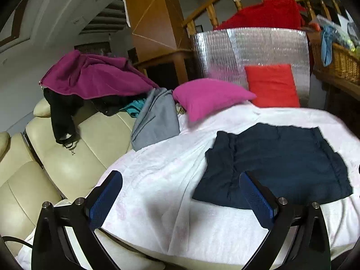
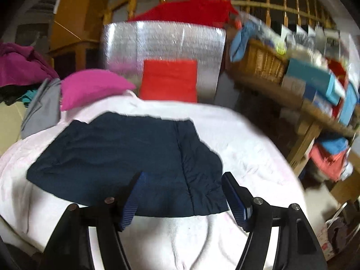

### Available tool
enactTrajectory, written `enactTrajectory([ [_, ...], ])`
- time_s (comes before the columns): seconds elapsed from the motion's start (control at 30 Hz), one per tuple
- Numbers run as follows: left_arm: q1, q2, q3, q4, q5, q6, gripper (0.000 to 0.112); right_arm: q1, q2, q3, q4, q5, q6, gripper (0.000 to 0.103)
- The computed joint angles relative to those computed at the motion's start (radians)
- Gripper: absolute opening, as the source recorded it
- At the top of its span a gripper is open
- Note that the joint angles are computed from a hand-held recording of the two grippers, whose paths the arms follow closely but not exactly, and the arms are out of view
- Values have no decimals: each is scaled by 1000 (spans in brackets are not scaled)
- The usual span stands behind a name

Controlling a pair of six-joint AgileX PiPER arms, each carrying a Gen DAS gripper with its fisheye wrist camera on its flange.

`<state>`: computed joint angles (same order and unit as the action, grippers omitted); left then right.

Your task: Fold large clothes

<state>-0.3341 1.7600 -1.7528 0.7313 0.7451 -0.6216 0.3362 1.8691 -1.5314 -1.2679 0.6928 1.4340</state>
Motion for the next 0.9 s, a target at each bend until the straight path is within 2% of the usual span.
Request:
enactTrajectory([
  [0.1, -9, -74, 52, -4, -15, -3, 103, 86, -117, 103, -95, 94, 87, 80],
  [0.2, -17, -133, 93, 6, -40, -5, 103, 161, -180, 149, -159, 184, 127, 82],
  [0.37, -61, -199, 100, 69, -7, -44, 103, 254, -262, 192, -186, 274, 134, 82],
  [0.63, -98, -251, 73, 78, 39, -57, 103, 351, -373, 267, -217, 372, 185, 83],
  [0.8, -110, -276, 54, 82, 71, -62, 103, 391, -445, 318, -222, 389, 213, 84],
  [0.9, -117, -292, 52, 95, 85, -77, 103, 437, -478, 345, -224, 427, 229, 85],
])
